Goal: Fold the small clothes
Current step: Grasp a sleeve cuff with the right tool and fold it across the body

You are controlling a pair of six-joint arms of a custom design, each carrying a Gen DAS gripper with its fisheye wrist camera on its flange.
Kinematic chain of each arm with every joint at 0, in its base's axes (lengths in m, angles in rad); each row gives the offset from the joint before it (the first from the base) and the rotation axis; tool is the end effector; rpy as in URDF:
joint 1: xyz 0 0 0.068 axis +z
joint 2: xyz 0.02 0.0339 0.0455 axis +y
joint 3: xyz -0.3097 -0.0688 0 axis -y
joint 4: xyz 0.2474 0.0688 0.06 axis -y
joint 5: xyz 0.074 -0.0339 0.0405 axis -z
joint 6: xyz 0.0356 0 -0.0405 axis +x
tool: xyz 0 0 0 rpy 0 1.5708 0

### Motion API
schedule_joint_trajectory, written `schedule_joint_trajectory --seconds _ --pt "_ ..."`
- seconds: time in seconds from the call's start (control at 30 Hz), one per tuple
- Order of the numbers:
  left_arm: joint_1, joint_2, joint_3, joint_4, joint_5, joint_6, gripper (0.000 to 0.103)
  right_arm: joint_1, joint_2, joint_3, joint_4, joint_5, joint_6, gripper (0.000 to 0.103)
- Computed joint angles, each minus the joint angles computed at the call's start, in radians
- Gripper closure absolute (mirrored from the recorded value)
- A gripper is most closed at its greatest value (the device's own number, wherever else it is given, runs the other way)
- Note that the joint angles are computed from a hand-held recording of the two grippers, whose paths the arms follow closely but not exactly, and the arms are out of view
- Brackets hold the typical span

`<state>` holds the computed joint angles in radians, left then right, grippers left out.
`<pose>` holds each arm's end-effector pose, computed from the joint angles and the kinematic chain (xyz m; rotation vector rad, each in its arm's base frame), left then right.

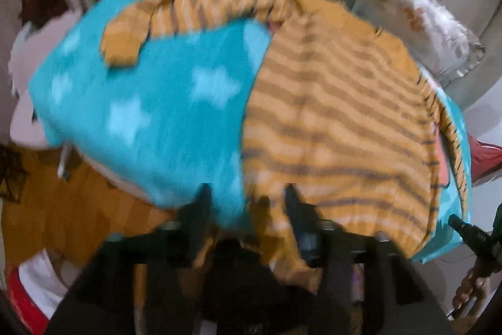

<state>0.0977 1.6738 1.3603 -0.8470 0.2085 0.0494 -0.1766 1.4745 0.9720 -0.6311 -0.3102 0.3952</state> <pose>0.3482 0.0267 0.3025 -0.0065 2.7087 -0.2412 0.2792 -0.0388 0.2574 0.6718 2.6179 0.4853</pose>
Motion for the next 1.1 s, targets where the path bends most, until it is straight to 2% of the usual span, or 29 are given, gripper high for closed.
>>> schedule_joint_trajectory --seconds 0.07,0.13,0.23,0.37,0.47,0.63,0.7,0.8,0.83,0.87,0.93,1.0,1.1 --pt "-0.045 0.011 0.05 0.011 -0.013 -0.002 0.052 -0.058 0.022 0.018 0.029 -0.011 0.039 0.066" --pt "-0.111 0.028 0.106 0.025 -0.06 -0.009 0.051 -0.136 0.041 0.014 0.075 -0.05 0.085 0.065" --pt "-0.15 0.053 0.175 0.029 -0.045 0.003 0.048 -0.263 0.063 -0.017 0.144 -0.125 0.156 0.063" --pt "-0.235 0.121 0.274 0.038 -0.078 -0.032 0.047 -0.34 0.077 -0.054 0.189 -0.126 0.215 0.062" --pt "-0.286 0.189 0.372 -0.011 -0.095 -0.078 0.047 -0.374 0.077 -0.092 0.239 -0.145 0.258 0.062" --pt "-0.336 0.169 0.343 -0.002 -0.079 -0.131 0.043 -0.42 0.09 -0.143 0.382 -0.174 0.357 0.058" --pt "-0.356 0.161 0.326 -0.001 -0.082 -0.135 0.043 -0.447 0.111 -0.13 0.407 -0.159 0.381 0.054" --pt "-0.369 0.17 0.327 -0.024 -0.057 -0.135 0.043 -0.501 0.151 -0.105 0.42 -0.163 0.388 0.054" --pt "-0.37 0.17 0.326 -0.027 -0.051 -0.136 0.043 -0.511 0.167 -0.101 0.442 -0.163 0.41 0.057" --pt "-0.37 0.172 0.326 -0.028 -0.046 -0.141 0.043 -0.519 0.18 -0.094 0.453 -0.162 0.427 0.071" --pt "-0.366 0.168 0.318 -0.025 -0.039 -0.15 0.043 -0.535 0.201 -0.069 0.443 -0.15 0.429 0.092" --pt "-0.357 0.163 0.312 -0.017 -0.035 -0.164 0.043 -0.552 0.217 -0.039 0.432 -0.156 0.408 0.096" --pt "-0.347 0.157 0.305 -0.007 -0.038 -0.185 0.043 -0.57 0.211 0.047 0.361 -0.096 0.317 0.096"
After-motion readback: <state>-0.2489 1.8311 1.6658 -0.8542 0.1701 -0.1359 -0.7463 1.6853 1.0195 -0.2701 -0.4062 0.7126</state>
